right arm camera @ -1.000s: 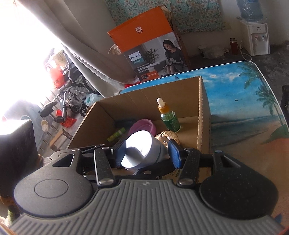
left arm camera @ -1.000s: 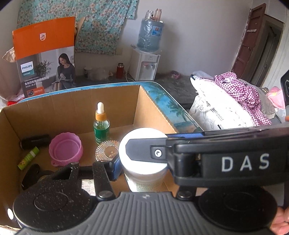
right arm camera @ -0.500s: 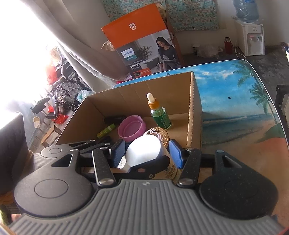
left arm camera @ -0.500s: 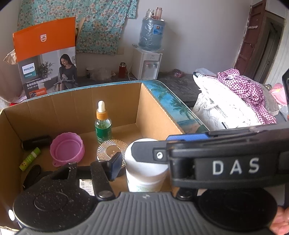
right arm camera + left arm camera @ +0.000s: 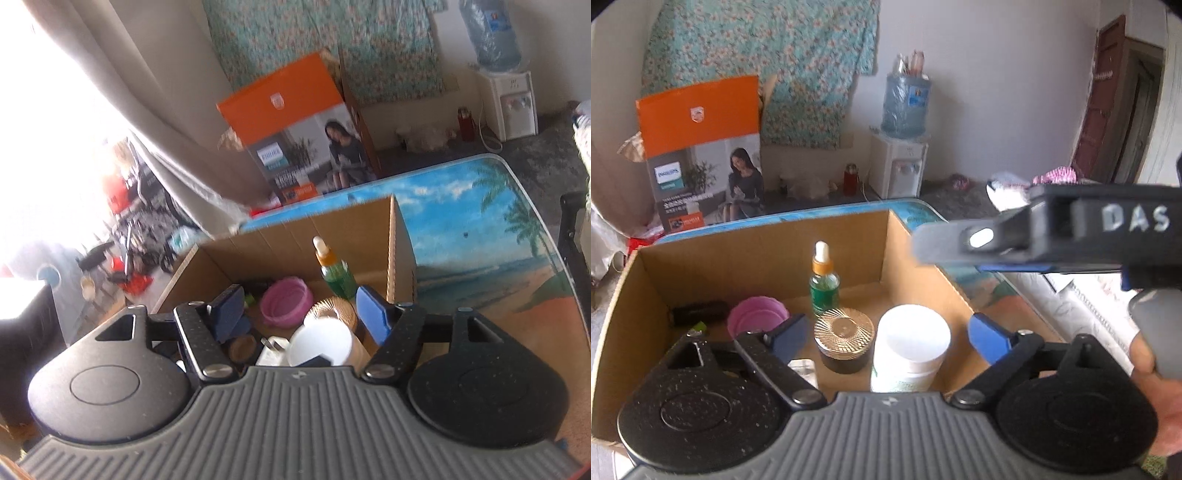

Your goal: Organize rigid objects

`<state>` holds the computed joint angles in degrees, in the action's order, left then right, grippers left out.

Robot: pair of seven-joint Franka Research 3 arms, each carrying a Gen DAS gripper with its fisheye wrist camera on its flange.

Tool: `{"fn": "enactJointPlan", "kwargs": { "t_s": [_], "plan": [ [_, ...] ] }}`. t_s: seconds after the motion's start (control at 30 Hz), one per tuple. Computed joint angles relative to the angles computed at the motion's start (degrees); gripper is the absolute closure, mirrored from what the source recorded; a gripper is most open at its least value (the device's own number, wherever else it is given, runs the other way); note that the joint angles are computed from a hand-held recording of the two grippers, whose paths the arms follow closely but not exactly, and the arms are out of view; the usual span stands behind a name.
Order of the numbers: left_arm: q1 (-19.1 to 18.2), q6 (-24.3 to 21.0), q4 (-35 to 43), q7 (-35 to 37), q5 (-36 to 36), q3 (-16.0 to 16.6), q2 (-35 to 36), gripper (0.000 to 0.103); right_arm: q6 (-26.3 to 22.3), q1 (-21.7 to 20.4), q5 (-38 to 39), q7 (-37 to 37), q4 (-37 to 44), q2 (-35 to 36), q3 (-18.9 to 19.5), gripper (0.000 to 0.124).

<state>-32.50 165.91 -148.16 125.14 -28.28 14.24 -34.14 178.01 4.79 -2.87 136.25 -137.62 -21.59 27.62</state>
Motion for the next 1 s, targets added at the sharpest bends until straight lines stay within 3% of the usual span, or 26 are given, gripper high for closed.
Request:
{"fn": "enactJointPlan", "kwargs": {
  "t_s": [0.13,0.27,0.4,0.53,0.6,0.73,1.0],
  "plan": [
    [1.1,-0.4,-1.7,0.0,-0.2,1.2,-4.3,0.001,1.4,-4.3,-0.2,3.2,-1.9,-5.2,4.2,0.049],
    [5.9,0.3,-3.6,-4.2,2.7,-0.7,-7.8,0.0,-0.6,-8.7,0.3,6.0,-3.4,-12.2,8.8,0.04],
    [13.9,-0.2,-4.5,-12.9,7.9,-5.5,-9.2,0.0,-7.3,-12.3,-1.3,9.2,-3.2,-19.0,12.9,0.022],
    [24.7,1.3,-6.2,-24.5,13.5,-13.9,-10.0,0.0,-16.3,-14.3,-5.0,13.4,-1.1,-22.7,16.8,0.022],
    [27.8,1.0,-6.4,-27.6,16.2,-16.0,-10.2,0.0,-21.4,-14.7,-6.9,14.9,0.8,-22.5,18.6,0.022],
    [27.0,-2.1,-6.0,-27.5,20.5,-14.3,-10.0,0.0,-29.1,-14.5,-9.6,17.4,4.6,-19.6,21.3,0.022],
    [26.5,-4.1,-7.4,-30.8,28.5,-13.1,-10.3,0.0,-36.2,-15.5,-16.2,22.3,9.6,-12.1,25.5,0.022]
  ]
}}
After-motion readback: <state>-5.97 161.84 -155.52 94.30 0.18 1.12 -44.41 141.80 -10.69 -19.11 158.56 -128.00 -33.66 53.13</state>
